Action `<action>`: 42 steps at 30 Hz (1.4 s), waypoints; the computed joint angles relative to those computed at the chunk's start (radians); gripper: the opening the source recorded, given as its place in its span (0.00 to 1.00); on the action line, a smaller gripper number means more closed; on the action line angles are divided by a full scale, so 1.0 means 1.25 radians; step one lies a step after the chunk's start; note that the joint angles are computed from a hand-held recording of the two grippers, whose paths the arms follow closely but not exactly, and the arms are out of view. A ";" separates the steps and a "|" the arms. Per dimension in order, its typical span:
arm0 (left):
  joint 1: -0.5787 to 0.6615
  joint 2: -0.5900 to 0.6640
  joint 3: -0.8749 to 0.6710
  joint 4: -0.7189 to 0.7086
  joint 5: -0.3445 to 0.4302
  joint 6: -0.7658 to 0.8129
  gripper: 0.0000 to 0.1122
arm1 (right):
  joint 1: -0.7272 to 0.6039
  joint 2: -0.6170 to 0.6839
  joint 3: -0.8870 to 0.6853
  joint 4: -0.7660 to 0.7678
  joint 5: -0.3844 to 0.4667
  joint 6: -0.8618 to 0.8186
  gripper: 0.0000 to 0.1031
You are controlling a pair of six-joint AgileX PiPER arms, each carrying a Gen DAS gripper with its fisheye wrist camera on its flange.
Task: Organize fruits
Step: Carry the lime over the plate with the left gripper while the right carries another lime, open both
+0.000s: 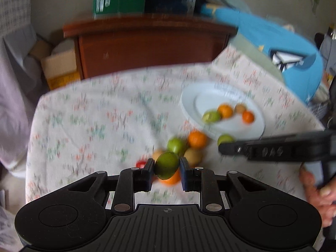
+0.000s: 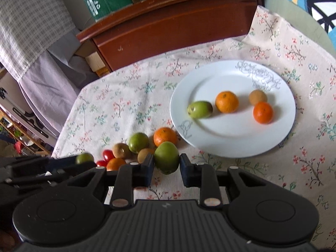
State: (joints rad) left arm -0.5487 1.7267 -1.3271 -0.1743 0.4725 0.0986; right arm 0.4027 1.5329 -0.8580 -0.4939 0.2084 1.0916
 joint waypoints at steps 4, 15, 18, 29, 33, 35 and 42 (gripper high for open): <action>-0.009 0.002 -0.053 -0.022 0.009 0.009 0.20 | -0.015 -0.029 0.004 0.007 0.004 -0.001 0.26; -0.044 0.056 -0.214 -0.040 0.072 0.026 0.20 | -0.084 -0.119 0.013 0.012 0.026 -0.003 0.26; -0.048 0.076 -0.257 -0.034 0.094 0.013 0.20 | -0.117 -0.132 0.016 0.081 0.028 -0.065 0.26; -0.038 0.202 -0.379 -0.072 0.133 0.024 0.20 | -0.177 -0.066 -0.013 0.296 0.053 -0.265 0.26; -0.031 0.256 -0.413 -0.097 0.125 0.040 0.20 | -0.177 -0.042 -0.020 0.278 0.056 -0.238 0.26; -0.029 0.286 -0.438 -0.096 0.128 0.036 0.20 | -0.178 -0.030 -0.022 0.271 0.054 -0.224 0.26; -0.019 0.370 -0.519 -0.138 0.143 0.038 0.20 | -0.182 0.005 -0.032 0.247 0.056 -0.173 0.26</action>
State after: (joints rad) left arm -0.5724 2.1892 -1.9759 -0.3469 0.6509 0.1462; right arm 0.1757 1.5396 -0.8979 -0.1852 0.2789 0.8755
